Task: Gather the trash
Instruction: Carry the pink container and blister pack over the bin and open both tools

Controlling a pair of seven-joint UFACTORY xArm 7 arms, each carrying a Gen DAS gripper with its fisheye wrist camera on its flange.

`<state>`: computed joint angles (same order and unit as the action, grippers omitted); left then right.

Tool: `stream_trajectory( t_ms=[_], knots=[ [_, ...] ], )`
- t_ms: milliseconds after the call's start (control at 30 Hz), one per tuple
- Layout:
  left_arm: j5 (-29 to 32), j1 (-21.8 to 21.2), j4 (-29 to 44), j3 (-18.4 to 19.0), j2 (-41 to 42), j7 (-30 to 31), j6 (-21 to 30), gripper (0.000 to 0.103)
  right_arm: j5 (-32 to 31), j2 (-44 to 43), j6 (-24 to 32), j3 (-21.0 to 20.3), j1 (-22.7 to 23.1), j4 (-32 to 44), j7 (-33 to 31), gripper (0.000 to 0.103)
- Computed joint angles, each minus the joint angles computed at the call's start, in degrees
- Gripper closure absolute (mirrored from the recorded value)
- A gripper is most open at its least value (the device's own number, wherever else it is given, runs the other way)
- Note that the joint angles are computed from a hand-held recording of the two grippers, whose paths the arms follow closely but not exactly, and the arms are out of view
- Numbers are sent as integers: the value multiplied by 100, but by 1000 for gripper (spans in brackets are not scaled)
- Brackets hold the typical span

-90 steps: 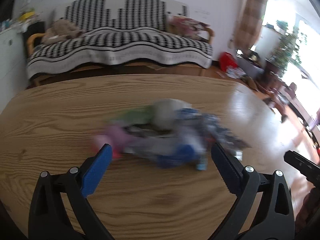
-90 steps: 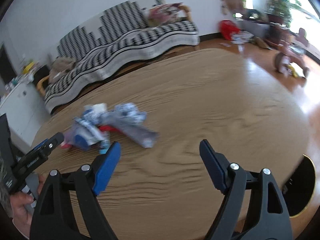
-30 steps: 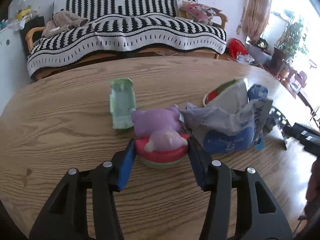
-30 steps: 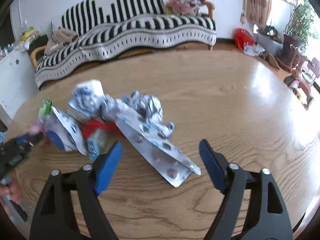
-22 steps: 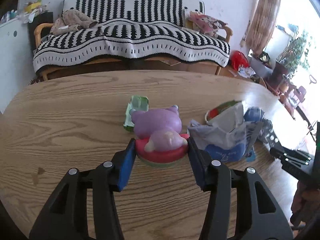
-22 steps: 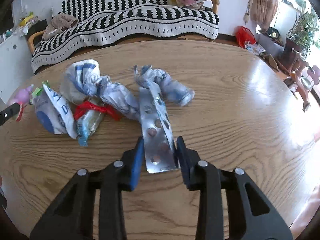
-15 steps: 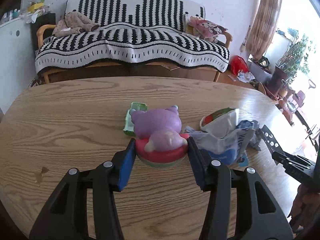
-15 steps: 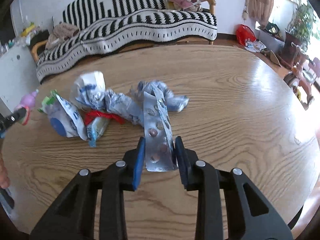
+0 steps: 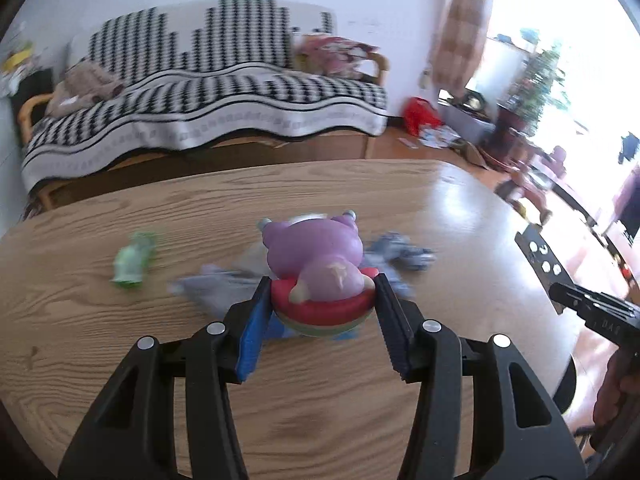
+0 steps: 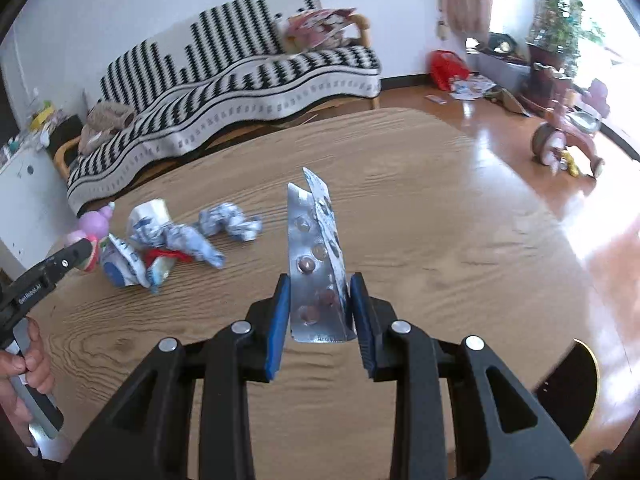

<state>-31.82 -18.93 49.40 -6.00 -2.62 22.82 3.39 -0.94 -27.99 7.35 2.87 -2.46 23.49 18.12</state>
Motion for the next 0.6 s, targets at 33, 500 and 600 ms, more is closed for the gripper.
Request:
stream_trajectory(
  t_ms=[33, 500, 600],
  knots=[
    [101, -49, 2, -84, 8, -93, -26, 53, -7, -283, 84, -144, -46, -163, -87, 73],
    [2081, -1218, 722, -1053, 846, -1960, -274, 53, 53, -3169, 1637, -1747, -2067, -1456, -1902, 72],
    [2502, -1527, 1050, -1155, 1199, -2327, -268, 53, 93, -3372, 1881, -2199, -2713, -1509, -2441, 72]
  ],
)
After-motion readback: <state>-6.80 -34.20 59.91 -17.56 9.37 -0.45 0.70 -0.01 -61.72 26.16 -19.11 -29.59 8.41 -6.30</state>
